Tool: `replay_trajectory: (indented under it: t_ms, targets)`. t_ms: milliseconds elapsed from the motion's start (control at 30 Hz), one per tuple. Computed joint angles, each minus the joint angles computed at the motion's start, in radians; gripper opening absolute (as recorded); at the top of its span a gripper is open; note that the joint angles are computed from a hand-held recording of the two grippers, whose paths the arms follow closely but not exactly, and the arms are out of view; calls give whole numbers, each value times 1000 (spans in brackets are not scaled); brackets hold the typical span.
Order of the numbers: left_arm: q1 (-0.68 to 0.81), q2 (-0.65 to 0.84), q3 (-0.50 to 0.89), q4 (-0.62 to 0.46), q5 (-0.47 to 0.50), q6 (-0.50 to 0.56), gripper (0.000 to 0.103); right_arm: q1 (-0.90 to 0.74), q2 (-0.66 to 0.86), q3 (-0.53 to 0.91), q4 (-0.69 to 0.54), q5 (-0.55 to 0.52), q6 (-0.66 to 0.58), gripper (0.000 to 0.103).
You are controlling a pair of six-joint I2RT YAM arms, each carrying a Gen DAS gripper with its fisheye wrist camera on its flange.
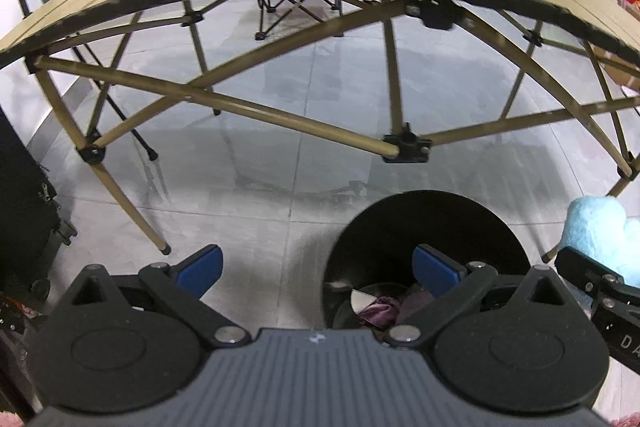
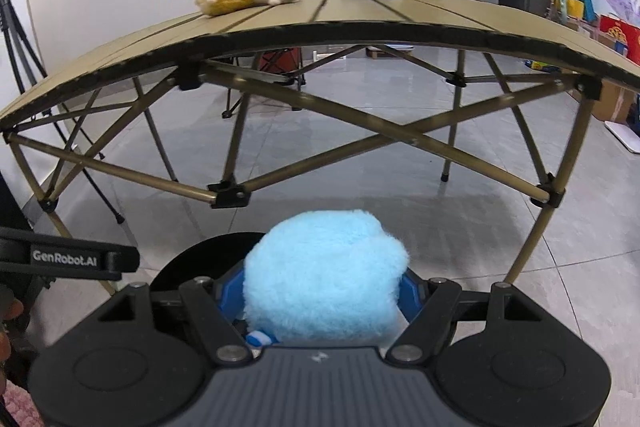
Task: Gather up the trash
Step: 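Move the right tool over the bin and open it to drop the blue plush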
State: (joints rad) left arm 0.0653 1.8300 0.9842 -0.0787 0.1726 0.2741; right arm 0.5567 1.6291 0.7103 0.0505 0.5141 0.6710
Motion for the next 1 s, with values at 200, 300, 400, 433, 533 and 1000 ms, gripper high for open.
replay_trajectory:
  t_ms: [200,300,400,433,533,1000]
  targets:
    - [66,0,11,-5,30,16,103,27,61,80,-36,-3,1,72]
    - [98,6,23,-11,42,21,103,39,96,122,-54,-9,7,72]
    - [129,13,35,-17,54,26,103,46,131,162,-72,-19,10,72]
    - [139,16,39,-17,58,27,103,49,141,175,-77,-22,12,72]
    - [161,23,50,-21,64,29,103,56,175,213,-95,-31,16,72]
    - [216,67,94,-46,67,52,103,35,305,328,-158,-117,73,72]
